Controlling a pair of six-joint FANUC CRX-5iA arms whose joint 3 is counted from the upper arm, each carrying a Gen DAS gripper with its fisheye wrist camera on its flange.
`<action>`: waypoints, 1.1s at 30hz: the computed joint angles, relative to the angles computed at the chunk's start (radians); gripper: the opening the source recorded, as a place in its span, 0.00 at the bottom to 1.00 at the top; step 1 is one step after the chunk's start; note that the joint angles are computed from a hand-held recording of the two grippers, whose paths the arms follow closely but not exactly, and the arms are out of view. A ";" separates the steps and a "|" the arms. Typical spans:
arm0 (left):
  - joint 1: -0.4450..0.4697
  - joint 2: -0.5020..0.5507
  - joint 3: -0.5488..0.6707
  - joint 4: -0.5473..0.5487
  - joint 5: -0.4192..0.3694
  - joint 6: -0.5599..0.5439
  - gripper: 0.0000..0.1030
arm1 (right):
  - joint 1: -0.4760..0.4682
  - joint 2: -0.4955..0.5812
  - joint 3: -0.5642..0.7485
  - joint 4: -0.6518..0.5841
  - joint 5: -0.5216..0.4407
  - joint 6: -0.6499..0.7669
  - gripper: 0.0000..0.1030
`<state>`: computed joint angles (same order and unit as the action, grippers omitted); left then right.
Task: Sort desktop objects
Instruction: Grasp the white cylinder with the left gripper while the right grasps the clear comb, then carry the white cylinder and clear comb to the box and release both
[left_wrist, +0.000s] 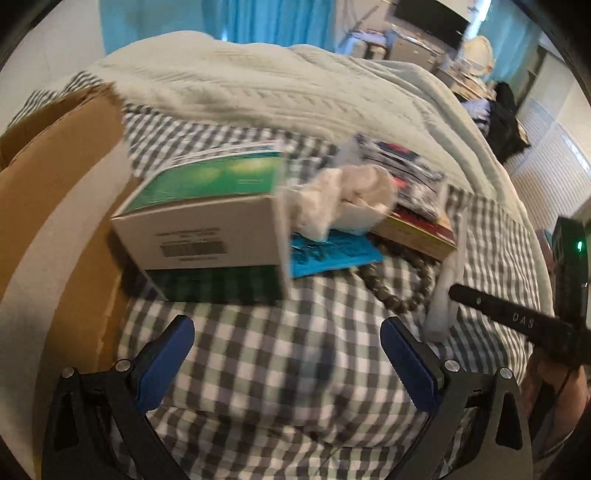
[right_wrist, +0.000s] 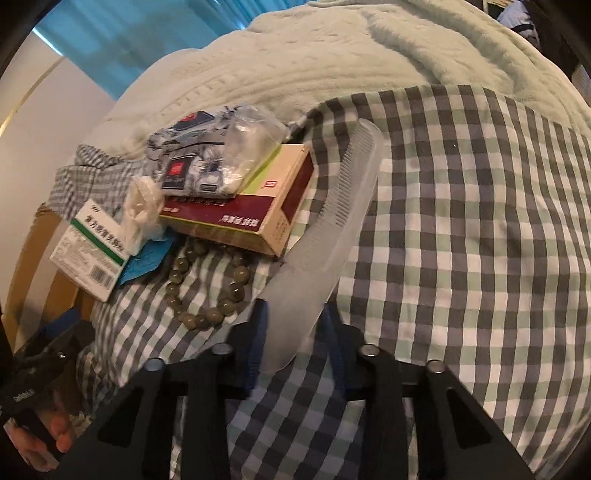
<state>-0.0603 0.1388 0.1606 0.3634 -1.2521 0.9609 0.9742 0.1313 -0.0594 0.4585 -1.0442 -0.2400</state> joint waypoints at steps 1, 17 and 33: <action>-0.004 -0.007 -0.010 0.006 -0.003 -0.018 1.00 | 0.004 -0.002 0.001 -0.001 -0.008 0.003 0.13; -0.167 0.091 0.075 0.012 -0.144 -0.191 0.81 | 0.078 -0.118 -0.093 -0.010 -0.105 -0.094 0.09; -0.134 0.089 0.047 0.085 -0.188 -0.288 0.16 | 0.093 -0.133 -0.108 -0.009 -0.135 -0.105 0.09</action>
<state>-0.1939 0.2278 0.2074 0.4480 -1.4403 0.6734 1.0676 -0.0021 -0.1675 0.4492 -1.1794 -0.3451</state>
